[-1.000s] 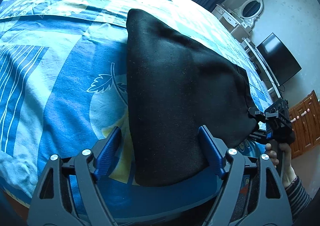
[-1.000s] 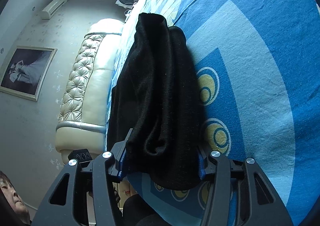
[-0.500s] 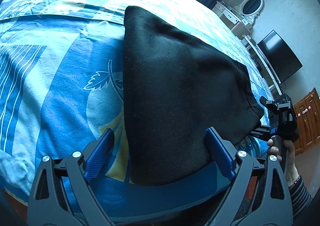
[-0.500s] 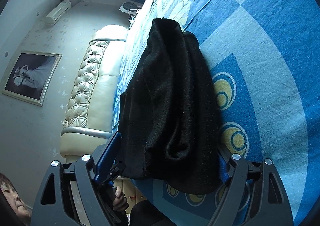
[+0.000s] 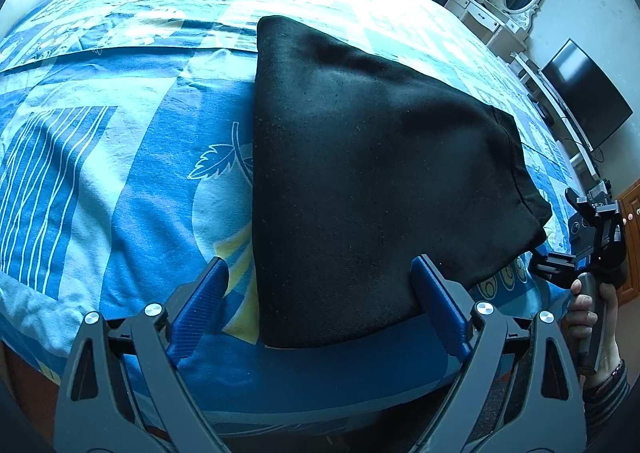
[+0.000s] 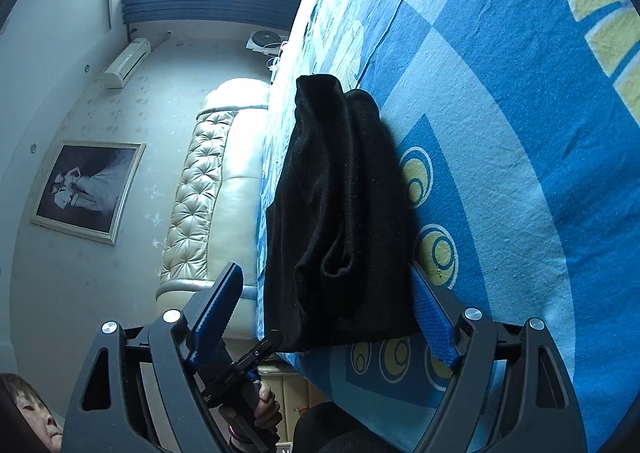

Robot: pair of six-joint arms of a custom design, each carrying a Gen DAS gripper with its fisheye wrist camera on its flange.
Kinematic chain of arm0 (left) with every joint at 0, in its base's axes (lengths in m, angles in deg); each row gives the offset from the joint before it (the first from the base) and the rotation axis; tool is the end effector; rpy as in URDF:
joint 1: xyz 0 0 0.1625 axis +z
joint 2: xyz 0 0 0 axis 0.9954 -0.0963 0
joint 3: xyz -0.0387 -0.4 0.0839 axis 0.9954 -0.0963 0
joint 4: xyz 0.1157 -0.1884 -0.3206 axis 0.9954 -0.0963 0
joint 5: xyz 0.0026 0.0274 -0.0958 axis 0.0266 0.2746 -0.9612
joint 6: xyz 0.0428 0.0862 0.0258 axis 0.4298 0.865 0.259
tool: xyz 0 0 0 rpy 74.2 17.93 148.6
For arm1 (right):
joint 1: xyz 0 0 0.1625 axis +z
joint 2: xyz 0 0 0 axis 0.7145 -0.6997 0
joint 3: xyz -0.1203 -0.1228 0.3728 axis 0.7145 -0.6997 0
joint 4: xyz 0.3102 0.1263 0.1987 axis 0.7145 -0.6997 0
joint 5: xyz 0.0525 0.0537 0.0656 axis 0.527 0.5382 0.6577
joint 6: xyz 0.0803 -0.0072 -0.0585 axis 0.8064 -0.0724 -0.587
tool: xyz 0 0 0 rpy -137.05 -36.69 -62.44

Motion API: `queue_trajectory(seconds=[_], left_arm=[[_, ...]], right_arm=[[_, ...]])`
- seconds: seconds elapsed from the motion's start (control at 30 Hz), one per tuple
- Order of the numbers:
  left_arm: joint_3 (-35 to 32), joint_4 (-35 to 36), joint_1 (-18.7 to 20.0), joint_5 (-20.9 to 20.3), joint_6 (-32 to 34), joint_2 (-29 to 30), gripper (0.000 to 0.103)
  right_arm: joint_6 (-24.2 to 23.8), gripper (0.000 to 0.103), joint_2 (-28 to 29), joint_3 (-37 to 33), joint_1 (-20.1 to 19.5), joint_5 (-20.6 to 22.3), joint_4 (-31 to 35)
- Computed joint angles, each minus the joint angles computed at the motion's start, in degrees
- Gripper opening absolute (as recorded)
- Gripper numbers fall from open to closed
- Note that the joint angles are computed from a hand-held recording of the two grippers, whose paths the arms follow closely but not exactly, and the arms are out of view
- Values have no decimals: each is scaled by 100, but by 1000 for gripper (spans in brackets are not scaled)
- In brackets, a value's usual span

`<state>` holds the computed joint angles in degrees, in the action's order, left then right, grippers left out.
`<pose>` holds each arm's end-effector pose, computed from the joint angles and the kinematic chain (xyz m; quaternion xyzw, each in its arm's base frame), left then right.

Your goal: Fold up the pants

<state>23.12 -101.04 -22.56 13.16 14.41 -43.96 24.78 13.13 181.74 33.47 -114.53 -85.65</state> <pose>-0.1301 -0.6431 0.2121 0.1115 0.9431 -0.2172 0.2255 0.0554 -0.6511 0.1876 0.1365 0.9326 -0.2451 0.2271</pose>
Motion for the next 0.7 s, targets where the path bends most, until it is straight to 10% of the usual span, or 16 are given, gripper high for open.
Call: queue_trajectory(seconds=[0.23, 0.7], left_arm=[[237, 240, -364, 768, -280, -104, 92], [1193, 128, -1119, 2035, -1299, -535, 92]], right_arm=[[-164, 81, -386, 301, 16, -387, 192], [-1353, 84, -174, 203, 1527, -4598, 394]])
